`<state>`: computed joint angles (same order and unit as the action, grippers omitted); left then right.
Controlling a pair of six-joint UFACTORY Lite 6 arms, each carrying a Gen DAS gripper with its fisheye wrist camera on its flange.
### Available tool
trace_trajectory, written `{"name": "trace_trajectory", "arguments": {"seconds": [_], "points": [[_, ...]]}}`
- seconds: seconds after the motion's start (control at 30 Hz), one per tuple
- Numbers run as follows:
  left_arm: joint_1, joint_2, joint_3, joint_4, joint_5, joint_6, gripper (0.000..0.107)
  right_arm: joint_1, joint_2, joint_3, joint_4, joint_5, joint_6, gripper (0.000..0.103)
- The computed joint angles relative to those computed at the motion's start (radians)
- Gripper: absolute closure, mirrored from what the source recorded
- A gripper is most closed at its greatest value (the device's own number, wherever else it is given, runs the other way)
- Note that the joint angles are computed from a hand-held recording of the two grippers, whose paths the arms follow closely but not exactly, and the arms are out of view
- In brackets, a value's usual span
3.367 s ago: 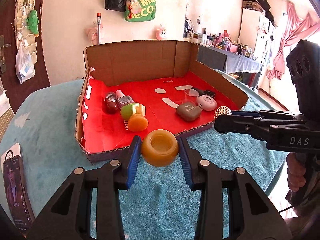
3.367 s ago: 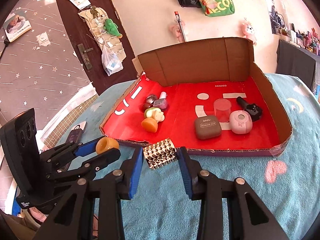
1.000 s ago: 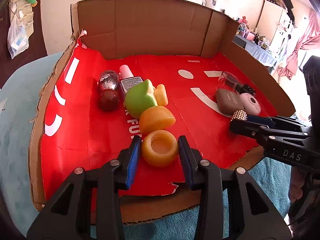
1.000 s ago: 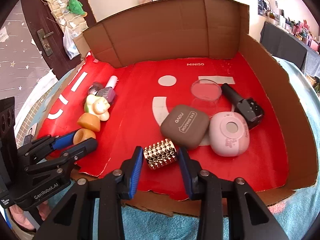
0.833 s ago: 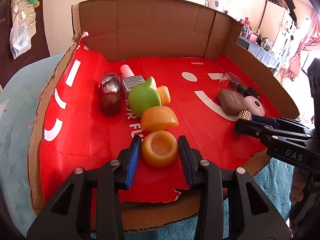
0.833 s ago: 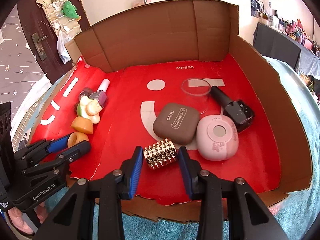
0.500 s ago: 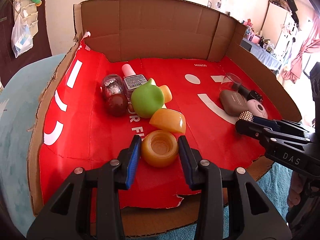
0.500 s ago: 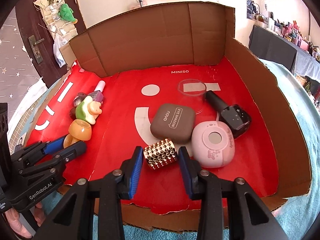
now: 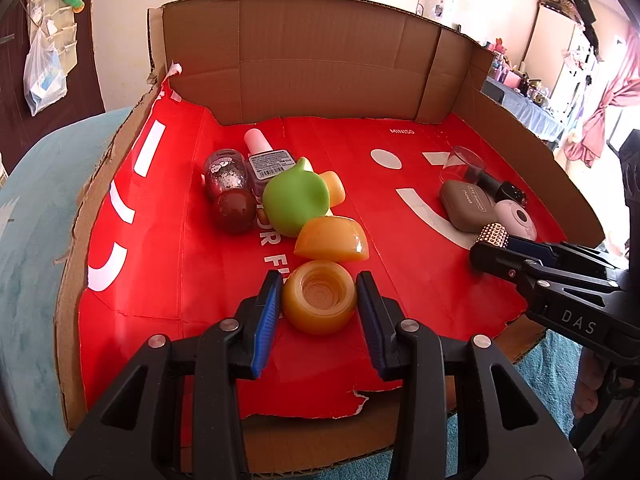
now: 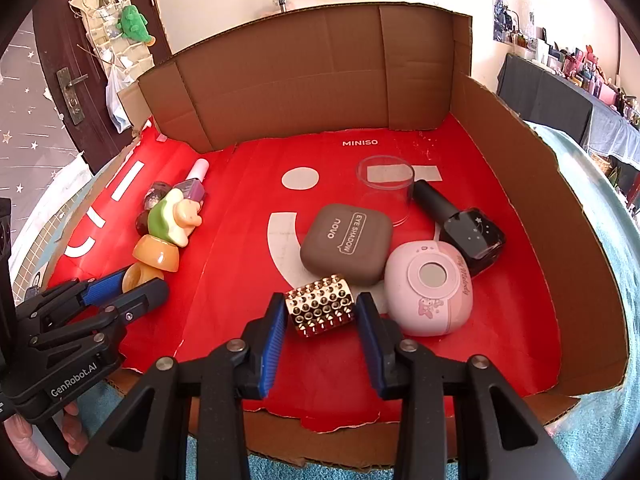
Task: Organize rigid objects
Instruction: 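Carry orange ring with left gripper while right gripper carries gold cylinder into box, then lower orange ring and gold cylinder onto box floor and open both grippers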
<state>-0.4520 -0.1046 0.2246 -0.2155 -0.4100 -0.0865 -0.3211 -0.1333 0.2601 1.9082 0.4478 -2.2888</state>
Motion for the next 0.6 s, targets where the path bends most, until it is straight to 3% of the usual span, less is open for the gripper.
{"name": "trace_trajectory", "arguments": {"seconds": [0.6], "points": [[0.003,0.013,0.008,-0.013,-0.007,0.017,0.071,-0.017,-0.001,-0.001,-0.023,0.013,0.019,0.065]]}}
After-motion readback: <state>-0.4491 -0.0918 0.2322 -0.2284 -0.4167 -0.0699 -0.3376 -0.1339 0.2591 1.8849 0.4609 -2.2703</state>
